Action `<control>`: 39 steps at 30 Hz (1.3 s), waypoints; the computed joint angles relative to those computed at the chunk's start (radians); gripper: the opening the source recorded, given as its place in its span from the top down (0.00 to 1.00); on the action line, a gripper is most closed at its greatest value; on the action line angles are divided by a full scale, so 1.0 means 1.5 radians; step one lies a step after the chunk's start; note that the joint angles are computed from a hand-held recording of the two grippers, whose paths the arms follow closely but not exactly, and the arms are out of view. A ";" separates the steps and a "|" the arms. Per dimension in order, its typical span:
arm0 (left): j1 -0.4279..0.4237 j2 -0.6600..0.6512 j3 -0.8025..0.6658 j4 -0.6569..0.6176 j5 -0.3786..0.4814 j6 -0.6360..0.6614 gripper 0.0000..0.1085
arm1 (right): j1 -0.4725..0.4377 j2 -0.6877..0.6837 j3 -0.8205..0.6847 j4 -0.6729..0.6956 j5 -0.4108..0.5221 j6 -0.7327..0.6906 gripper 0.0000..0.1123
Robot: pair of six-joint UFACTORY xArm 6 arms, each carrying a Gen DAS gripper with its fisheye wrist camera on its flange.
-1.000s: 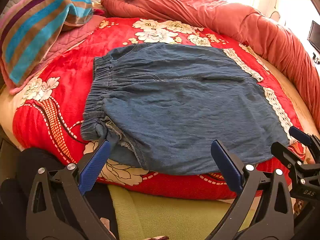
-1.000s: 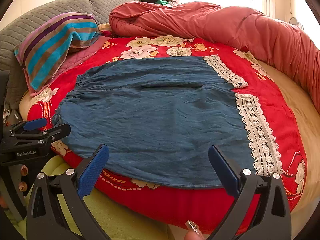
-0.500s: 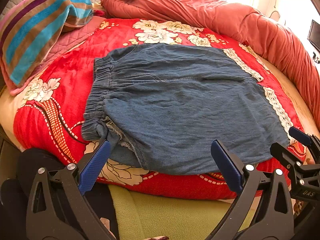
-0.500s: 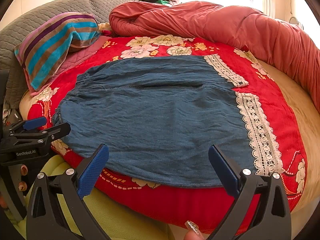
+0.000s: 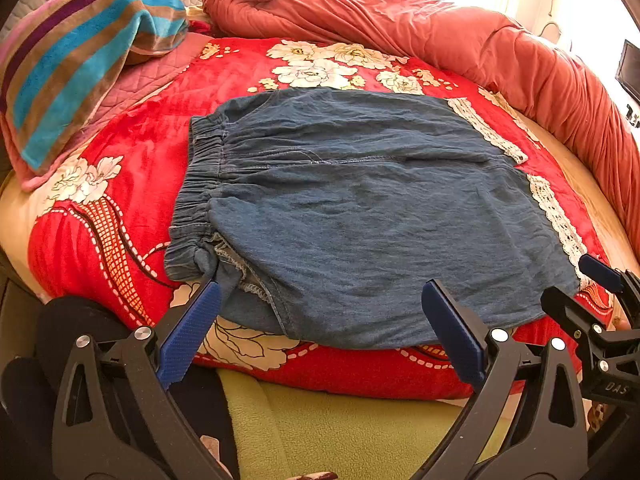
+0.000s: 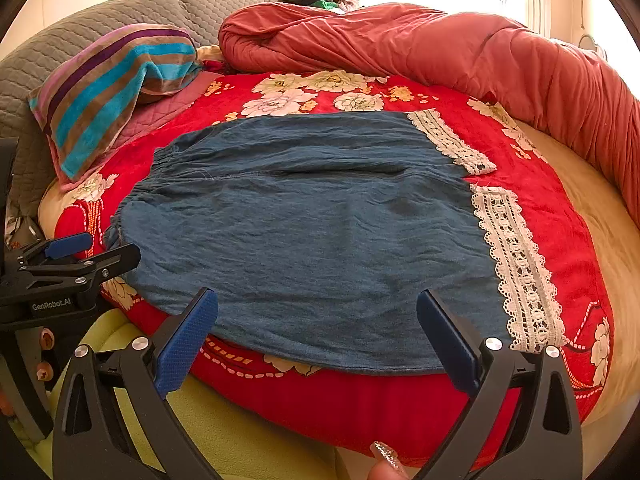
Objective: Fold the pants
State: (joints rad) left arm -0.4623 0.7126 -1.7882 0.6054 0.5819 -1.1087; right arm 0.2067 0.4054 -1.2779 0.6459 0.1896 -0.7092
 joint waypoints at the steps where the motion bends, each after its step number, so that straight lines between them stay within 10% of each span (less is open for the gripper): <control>1: 0.001 -0.002 0.001 0.000 0.000 0.001 0.13 | 0.000 0.000 0.001 0.000 0.000 0.000 0.12; 39: 0.035 0.040 -0.064 -0.021 0.042 0.027 0.13 | -0.011 0.131 -0.192 -0.086 0.059 0.095 0.12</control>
